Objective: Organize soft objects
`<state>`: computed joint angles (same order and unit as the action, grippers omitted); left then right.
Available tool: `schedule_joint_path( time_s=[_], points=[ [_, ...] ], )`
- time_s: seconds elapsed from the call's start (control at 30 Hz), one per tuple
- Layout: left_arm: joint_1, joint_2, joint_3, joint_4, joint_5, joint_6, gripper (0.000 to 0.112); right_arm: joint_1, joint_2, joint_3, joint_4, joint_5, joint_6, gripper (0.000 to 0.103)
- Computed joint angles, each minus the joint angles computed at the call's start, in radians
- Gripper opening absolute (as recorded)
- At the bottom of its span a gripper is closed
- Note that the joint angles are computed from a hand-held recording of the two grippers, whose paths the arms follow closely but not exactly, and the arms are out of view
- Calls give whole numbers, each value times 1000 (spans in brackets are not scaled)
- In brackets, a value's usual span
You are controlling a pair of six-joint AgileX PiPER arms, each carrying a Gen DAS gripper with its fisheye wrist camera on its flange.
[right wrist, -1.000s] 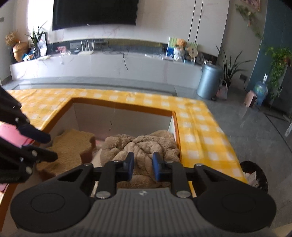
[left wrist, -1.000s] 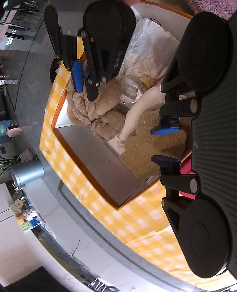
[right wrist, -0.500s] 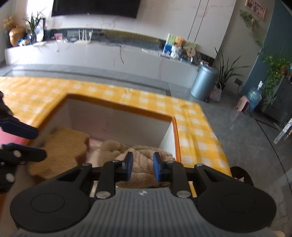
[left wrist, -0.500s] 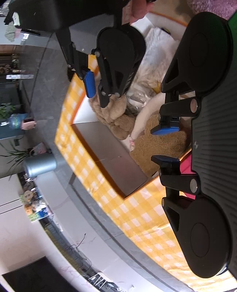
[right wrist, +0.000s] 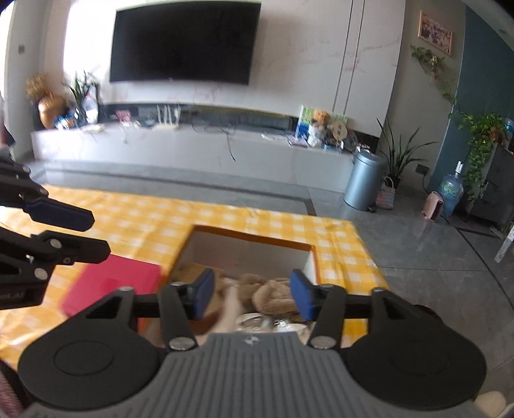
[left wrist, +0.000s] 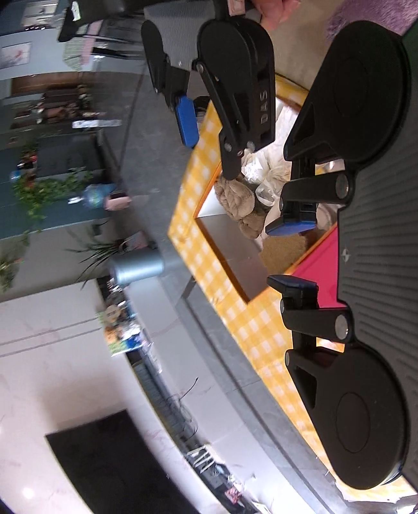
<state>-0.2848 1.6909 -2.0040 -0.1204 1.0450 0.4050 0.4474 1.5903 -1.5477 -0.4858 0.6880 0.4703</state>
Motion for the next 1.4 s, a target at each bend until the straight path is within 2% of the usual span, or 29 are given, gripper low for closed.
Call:
schedule_joint_path(
  time_s=[0.23, 0.37, 0.53, 0.63, 0.7, 0.73, 0.8, 0.9, 0.97, 1.13, 1.2, 1.3, 1.4],
  points=[
    [96, -291, 354, -68, -153, 9, 36, 202, -209, 211, -202, 20, 340, 71],
    [140, -413, 509, -84, -242, -13, 44, 337, -274, 308, -341, 52, 583, 75],
    [163, -490, 618, -55, -281, -65, 48, 498, -288, 371, -474, 131, 839, 81],
    [167, -538, 691, -26, -332, -115, 50, 595, -274, 395, -561, 210, 972, 88],
    [188, -573, 746, -40, -361, -141, 52, 651, -260, 411, -619, 263, 1054, 89],
    [198, -584, 769, -57, -383, -142, 55, 676, -250, 416, -644, 293, 1087, 90],
    [216, -627, 847, -72, -443, -135, 75, 729, -236, 434, -695, 354, 1148, 92],
    [205, -670, 931, -6, -516, -198, 79, 786, -208, 456, -757, 437, 1212, 98],
    [201, -699, 983, 39, -545, -248, 87, 813, -202, 484, -779, 475, 1262, 98],
    [156, -723, 1042, 244, -557, -464, 91, 828, -193, 562, -776, 480, 1389, 100],
    [158, -727, 1065, 245, -555, -455, 91, 812, -180, 568, -748, 452, 1382, 100],
    [165, -706, 1050, 202, -479, -428, 91, 793, -184, 597, -735, 402, 1399, 100],
    [167, -697, 1054, 176, -448, -419, 91, 774, -182, 619, -747, 355, 1424, 100]
  ],
)
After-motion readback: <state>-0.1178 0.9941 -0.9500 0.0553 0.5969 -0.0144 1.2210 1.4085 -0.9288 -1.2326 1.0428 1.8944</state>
